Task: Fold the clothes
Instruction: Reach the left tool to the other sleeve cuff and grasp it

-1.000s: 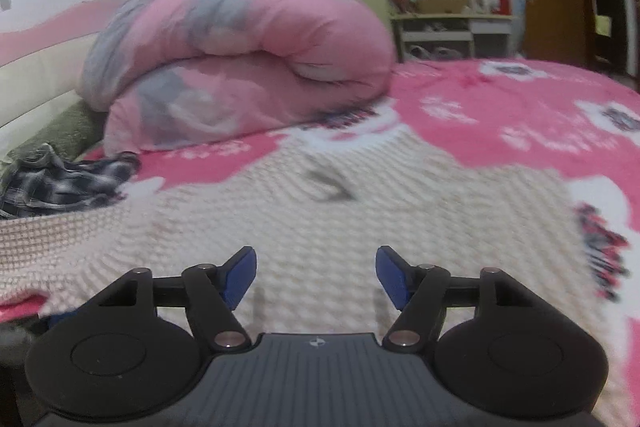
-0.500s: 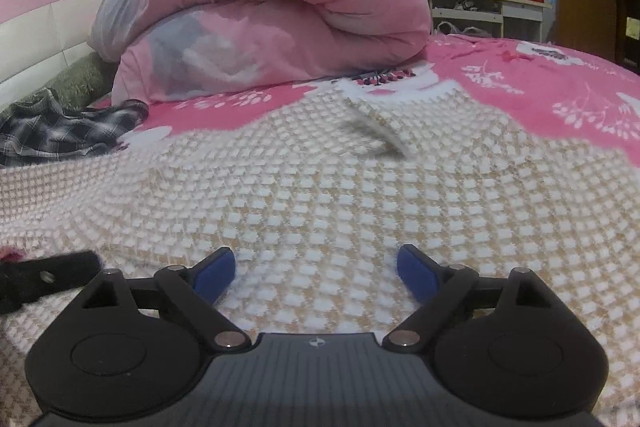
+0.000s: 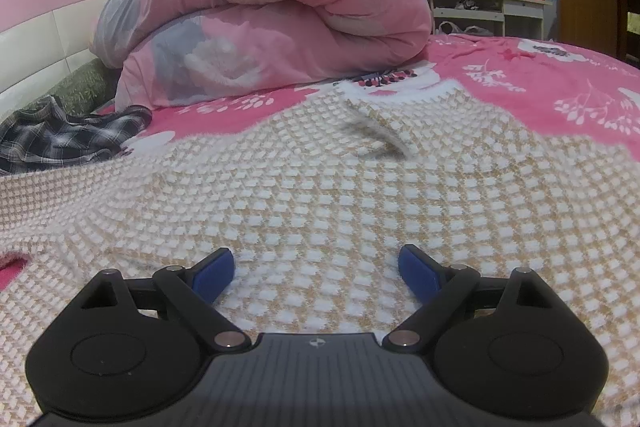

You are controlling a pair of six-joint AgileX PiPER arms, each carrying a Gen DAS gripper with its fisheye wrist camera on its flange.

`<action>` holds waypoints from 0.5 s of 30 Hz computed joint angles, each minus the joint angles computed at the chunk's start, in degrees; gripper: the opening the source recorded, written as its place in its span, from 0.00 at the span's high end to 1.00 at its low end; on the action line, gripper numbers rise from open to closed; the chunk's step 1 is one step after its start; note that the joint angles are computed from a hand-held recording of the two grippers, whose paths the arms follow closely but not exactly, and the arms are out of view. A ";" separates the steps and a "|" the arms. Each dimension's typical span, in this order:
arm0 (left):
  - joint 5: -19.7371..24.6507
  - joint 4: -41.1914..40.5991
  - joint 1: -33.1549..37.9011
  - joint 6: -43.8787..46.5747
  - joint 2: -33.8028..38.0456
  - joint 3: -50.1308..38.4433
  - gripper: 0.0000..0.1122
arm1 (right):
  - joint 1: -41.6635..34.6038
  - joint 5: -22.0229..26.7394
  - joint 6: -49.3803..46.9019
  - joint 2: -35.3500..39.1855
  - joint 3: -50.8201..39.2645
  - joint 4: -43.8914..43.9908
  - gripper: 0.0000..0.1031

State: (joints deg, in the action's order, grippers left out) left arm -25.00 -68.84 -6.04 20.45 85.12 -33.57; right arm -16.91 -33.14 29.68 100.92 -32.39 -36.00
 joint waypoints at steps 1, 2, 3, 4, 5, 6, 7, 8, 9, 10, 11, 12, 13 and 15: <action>1.32 2.45 3.45 -1.22 0.76 -0.61 0.16 | -0.06 -0.11 0.15 0.05 -0.01 -0.17 0.11; 2.30 3.17 6.14 -0.14 1.78 -1.66 0.17 | -0.15 -0.22 0.33 0.09 -0.02 -0.39 0.10; 2.65 4.18 8.15 0.60 2.81 -2.49 0.17 | -0.21 -0.33 0.46 0.15 -0.03 -0.54 0.10; 3.13 7.48 10.13 -0.94 3.72 -2.90 0.17 | -0.28 -0.44 0.61 0.20 -0.04 -0.71 0.10; 3.51 12.10 11.86 -4.14 4.55 -3.03 0.20 | -0.37 -0.55 0.78 0.24 -0.05 -0.93 0.09; 3.61 15.46 13.07 -6.57 5.44 -3.36 0.25 | -0.42 -0.61 0.87 0.26 -0.06 -1.06 0.09; 3.64 18.78 14.25 -8.96 6.34 -3.72 0.34 | -0.45 -0.64 0.92 0.26 -0.07 -1.15 0.09; 3.69 22.92 15.33 -12.16 7.23 -4.01 0.40 | -0.48 -0.66 0.97 0.28 -0.08 -1.22 0.09; 3.51 27.87 16.17 -16.29 7.89 -3.96 0.41 | -0.51 -0.68 1.02 0.28 -0.09 -1.30 0.09; 3.00 32.62 16.87 -20.35 8.37 -3.65 0.46 | -0.51 -0.68 1.02 0.28 -0.09 -1.30 0.09; 2.07 35.16 17.10 -22.49 8.93 -3.55 0.51 | -0.48 -0.68 1.01 0.28 -0.11 -1.26 0.09; 0.81 35.65 16.89 -22.89 9.55 -3.67 0.54 | -0.45 -0.68 0.99 0.29 -0.11 -1.20 0.09; -0.37 34.78 16.34 -21.99 9.79 -3.62 0.63 | -0.45 -0.72 0.96 0.31 -0.11 -1.17 0.09; -2.61 30.67 14.56 -17.91 9.49 -3.26 0.73 | -0.48 -0.85 0.88 0.38 -0.09 -1.12 0.09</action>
State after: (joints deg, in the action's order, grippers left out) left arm -27.61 -38.17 8.51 2.54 94.61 -36.83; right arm -17.39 -33.99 30.55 101.30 -32.48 -37.12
